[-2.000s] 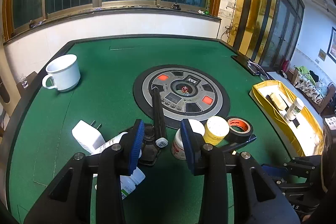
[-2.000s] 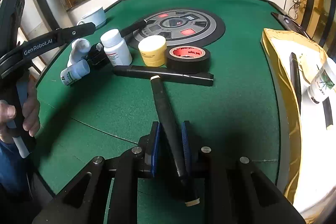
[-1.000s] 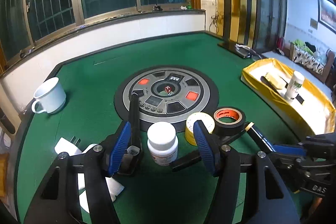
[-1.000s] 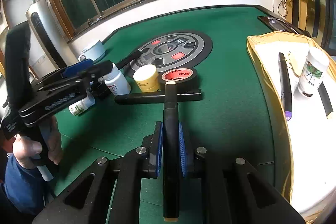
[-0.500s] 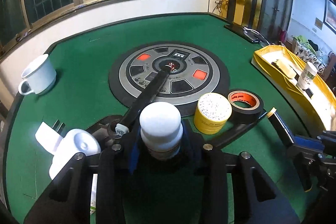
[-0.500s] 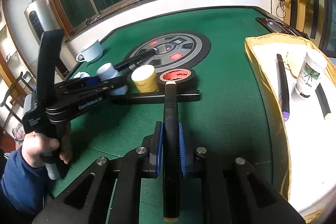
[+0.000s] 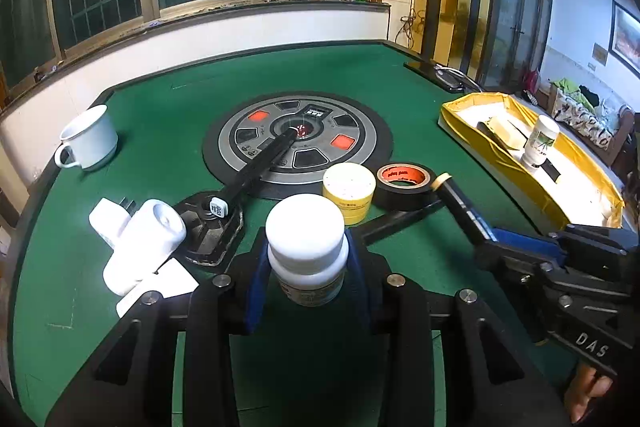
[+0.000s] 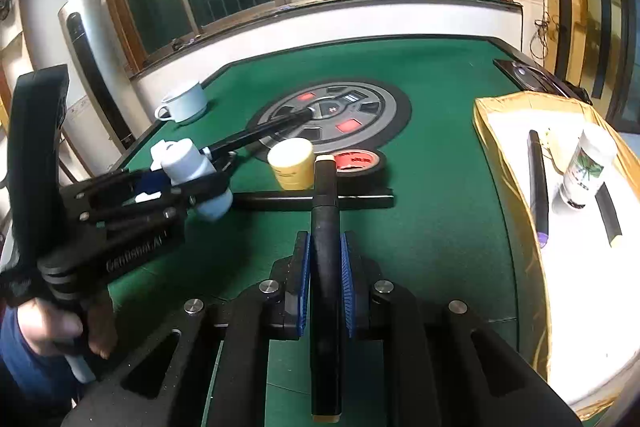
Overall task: Organize rigid objects
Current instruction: 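Carry the white bottle with left tool while right carries the yellow-capped marker to the tray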
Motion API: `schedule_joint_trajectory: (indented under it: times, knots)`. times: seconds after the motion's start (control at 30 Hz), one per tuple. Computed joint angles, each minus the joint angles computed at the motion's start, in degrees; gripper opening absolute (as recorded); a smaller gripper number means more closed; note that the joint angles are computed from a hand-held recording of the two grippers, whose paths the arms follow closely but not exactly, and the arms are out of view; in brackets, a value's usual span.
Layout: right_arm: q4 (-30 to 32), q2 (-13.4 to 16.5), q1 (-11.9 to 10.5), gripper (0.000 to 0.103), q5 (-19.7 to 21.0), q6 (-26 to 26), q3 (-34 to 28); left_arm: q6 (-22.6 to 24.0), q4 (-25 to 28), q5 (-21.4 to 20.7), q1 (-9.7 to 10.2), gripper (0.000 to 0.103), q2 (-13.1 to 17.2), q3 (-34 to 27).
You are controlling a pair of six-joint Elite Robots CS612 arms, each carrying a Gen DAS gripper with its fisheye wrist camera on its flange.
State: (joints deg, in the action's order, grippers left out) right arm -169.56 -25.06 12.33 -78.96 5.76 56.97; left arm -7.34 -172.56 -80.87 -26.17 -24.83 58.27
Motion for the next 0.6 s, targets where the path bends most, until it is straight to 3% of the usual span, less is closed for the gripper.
schedule_joint_trajectory:
  times: [0.6]
  knots:
    - [0.2, 0.5, 0.5, 0.013, -0.4, -0.7, -0.9, 0.4, -3.7, 5.8, -0.53, 0.034, 0.3, 0.3]
